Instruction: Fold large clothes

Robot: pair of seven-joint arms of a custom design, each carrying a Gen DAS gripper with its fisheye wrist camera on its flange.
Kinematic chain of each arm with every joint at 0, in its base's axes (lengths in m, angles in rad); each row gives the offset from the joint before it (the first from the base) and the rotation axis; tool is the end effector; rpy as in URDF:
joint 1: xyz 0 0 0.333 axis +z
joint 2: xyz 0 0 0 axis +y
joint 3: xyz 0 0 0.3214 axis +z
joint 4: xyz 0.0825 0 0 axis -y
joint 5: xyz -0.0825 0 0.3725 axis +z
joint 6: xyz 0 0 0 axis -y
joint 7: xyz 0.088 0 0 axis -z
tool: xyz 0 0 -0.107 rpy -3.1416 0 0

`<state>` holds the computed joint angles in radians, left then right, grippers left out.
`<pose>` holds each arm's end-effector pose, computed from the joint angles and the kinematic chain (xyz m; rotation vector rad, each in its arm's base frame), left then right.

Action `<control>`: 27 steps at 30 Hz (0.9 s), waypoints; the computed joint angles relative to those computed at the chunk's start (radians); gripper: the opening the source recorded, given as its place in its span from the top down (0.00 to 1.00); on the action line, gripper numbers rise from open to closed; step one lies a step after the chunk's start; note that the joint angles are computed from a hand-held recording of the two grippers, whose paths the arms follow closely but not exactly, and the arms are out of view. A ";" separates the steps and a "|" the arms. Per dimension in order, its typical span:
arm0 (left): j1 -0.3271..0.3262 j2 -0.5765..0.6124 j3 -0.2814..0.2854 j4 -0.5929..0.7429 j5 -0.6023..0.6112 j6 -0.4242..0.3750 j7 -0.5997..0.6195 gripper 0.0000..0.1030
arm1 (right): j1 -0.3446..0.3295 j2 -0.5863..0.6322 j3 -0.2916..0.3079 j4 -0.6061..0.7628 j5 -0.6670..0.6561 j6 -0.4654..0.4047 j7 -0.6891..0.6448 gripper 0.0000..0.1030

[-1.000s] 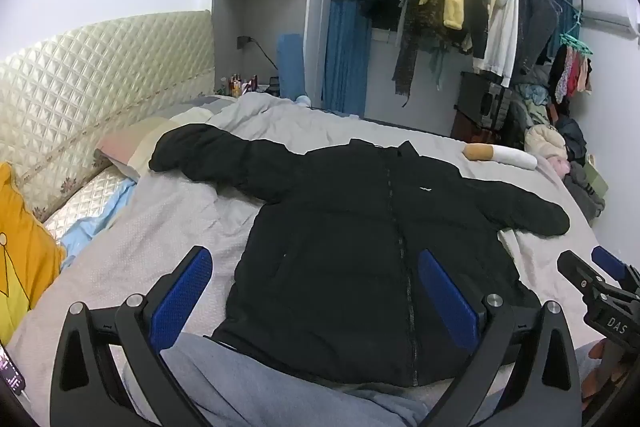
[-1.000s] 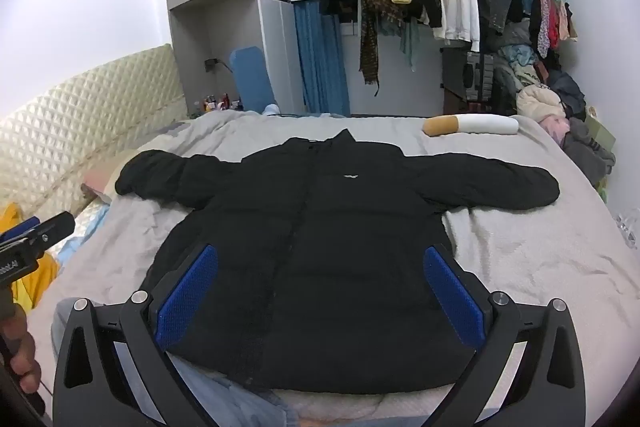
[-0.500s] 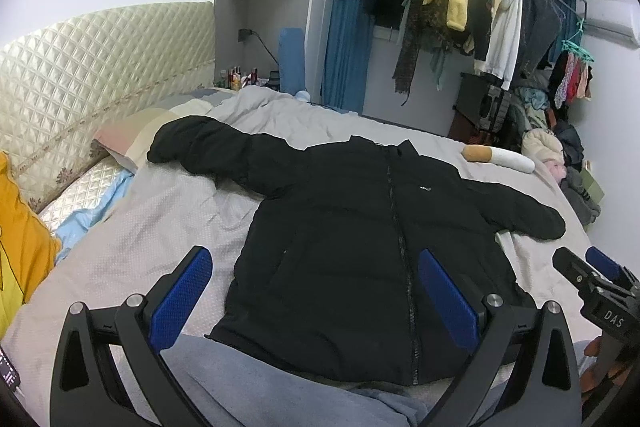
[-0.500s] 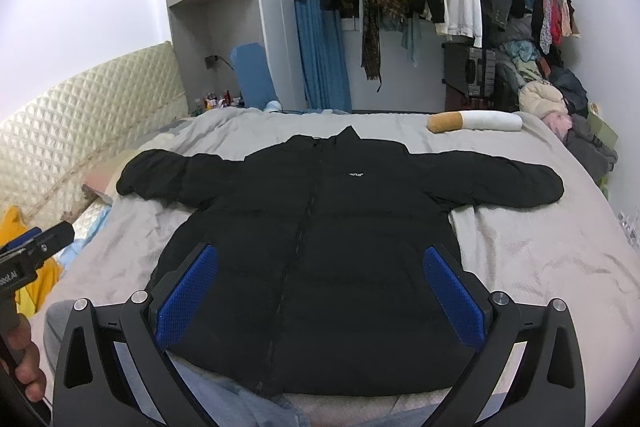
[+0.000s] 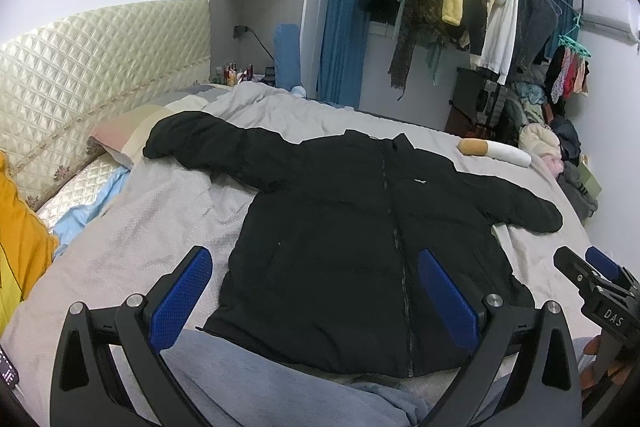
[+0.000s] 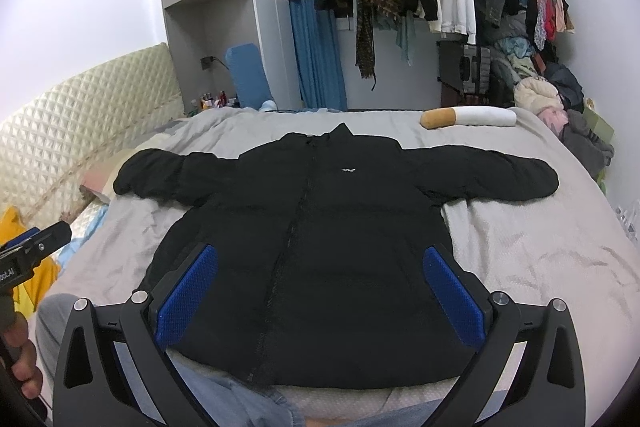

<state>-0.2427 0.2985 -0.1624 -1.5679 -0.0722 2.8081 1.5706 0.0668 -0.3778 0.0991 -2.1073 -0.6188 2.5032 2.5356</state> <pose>0.6432 -0.2531 0.5965 -1.4492 2.0013 -1.1235 0.4685 0.0915 0.6673 -1.2843 2.0124 -0.9309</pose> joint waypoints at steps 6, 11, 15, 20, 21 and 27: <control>-0.010 0.011 -0.001 0.011 0.008 -0.006 -0.012 0.00 | 0.004 0.018 -0.009 0.007 0.019 0.006 -0.017 0.00; 0.012 0.017 -0.025 0.024 -0.040 -0.015 0.028 0.00 | 0.007 0.027 0.000 0.032 0.008 -0.002 -0.018 0.00; 0.035 0.000 -0.044 0.017 -0.093 -0.020 0.086 0.00 | 0.010 0.041 0.014 0.072 -0.003 -0.021 -0.002 0.00; 0.076 -0.028 -0.072 -0.002 -0.198 -0.040 0.191 0.00 | 0.028 0.042 0.027 0.098 -0.007 -0.060 0.029 0.00; 0.082 -0.037 -0.075 -0.009 -0.219 -0.040 0.210 0.00 | 0.030 0.039 0.032 0.102 -0.013 -0.070 0.038 0.00; 0.098 -0.066 -0.074 -0.003 -0.299 -0.078 0.307 0.00 | 0.042 0.018 0.048 0.119 -0.033 -0.105 0.109 0.00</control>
